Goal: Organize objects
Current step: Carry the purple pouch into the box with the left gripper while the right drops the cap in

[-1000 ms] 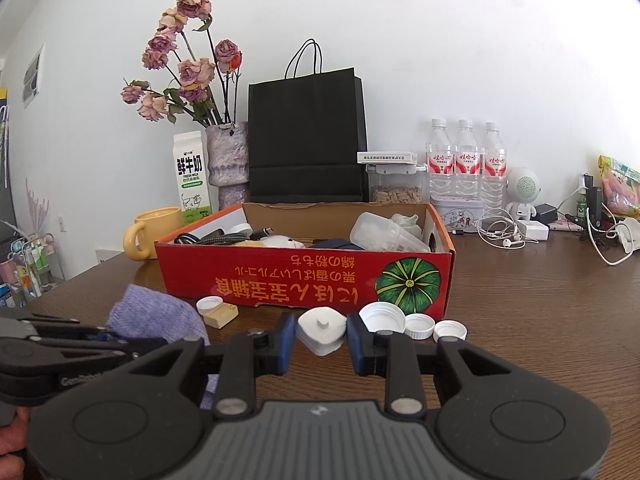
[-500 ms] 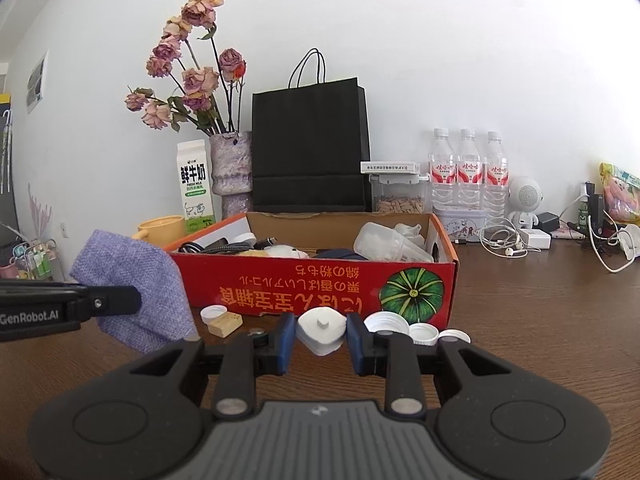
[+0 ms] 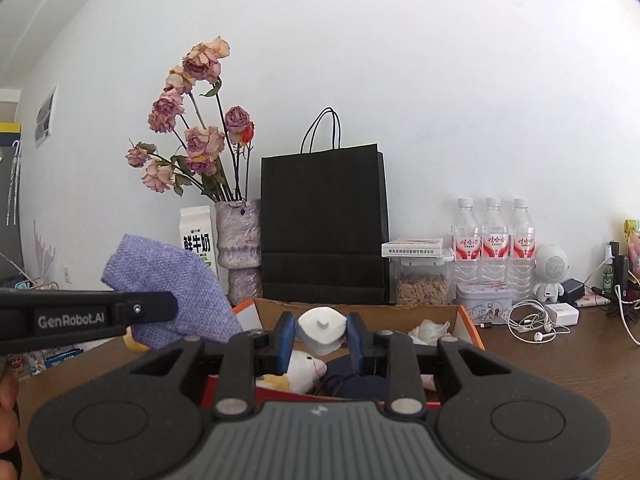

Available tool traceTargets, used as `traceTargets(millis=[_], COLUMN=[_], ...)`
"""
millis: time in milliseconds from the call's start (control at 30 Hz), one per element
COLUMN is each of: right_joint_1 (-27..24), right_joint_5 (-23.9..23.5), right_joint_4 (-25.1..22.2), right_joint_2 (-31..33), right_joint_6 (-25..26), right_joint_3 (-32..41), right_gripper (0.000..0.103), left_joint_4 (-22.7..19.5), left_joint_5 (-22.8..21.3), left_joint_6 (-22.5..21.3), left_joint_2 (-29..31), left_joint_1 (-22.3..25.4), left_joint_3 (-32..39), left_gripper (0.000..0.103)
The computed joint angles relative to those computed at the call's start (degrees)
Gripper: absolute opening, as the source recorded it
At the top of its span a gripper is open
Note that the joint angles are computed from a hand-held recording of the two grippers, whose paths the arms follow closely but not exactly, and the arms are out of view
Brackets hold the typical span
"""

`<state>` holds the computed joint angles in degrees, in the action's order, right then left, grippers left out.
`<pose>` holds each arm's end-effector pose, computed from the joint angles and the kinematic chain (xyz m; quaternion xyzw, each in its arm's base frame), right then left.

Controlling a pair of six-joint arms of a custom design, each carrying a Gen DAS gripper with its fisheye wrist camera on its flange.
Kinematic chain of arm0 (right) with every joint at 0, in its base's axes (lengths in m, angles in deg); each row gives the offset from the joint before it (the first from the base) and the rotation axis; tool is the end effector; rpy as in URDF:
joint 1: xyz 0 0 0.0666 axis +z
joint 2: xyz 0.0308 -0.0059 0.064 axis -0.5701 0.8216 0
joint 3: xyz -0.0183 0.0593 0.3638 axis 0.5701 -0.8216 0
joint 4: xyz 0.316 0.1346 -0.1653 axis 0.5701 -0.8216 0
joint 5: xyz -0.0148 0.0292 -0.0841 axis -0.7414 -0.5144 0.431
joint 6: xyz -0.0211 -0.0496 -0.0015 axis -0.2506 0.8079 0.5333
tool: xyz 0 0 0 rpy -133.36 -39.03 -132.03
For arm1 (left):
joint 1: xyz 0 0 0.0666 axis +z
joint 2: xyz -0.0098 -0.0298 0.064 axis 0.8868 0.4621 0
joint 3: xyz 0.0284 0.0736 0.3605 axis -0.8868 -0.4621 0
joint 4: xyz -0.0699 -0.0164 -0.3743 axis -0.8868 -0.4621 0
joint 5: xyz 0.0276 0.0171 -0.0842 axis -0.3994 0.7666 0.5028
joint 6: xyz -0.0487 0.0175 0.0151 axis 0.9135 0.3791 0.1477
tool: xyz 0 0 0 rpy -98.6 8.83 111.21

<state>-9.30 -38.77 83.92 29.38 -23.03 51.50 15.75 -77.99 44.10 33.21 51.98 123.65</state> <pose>0.6338 0.2911 0.3938 -0.0477 0.7598 0.0753 0.6440 0.6451 -0.1214 0.4192 0.0521 0.7862 -0.0957 0.6083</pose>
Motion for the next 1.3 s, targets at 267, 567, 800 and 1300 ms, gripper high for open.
traceTargets(millis=[267,567,800,1300], right_joint_1=[-1.2,-2.9,-3.5,-3.7], right_joint_5=[-0.4,-2.1,-2.3,0.0], right_joint_4=[-5.6,-15.9,-21.5,-30.0], right_joint_2=[9.1,19.8,25.4,29.0], right_joint_6=[-1.0,-1.4,-0.4,-2.4], right_joint_3=[14.3,31.3,40.8,47.9], right_gripper=[0.027,0.027,0.027,0.097], left_joint_4=[-3.6,-11.3,-18.0,-19.2], left_joint_5=[-2.3,-2.9,-1.5,-3.7], left_joint_6=[0.4,0.6,-0.4,-0.8], left_joint_2=[8.4,18.7,26.4,28.7], left_joint_1=[-0.5,0.2,0.5,0.6], left_joint_3=[12.3,27.6,40.1,42.7], left_gripper=[0.011,0.011,0.011,0.103])
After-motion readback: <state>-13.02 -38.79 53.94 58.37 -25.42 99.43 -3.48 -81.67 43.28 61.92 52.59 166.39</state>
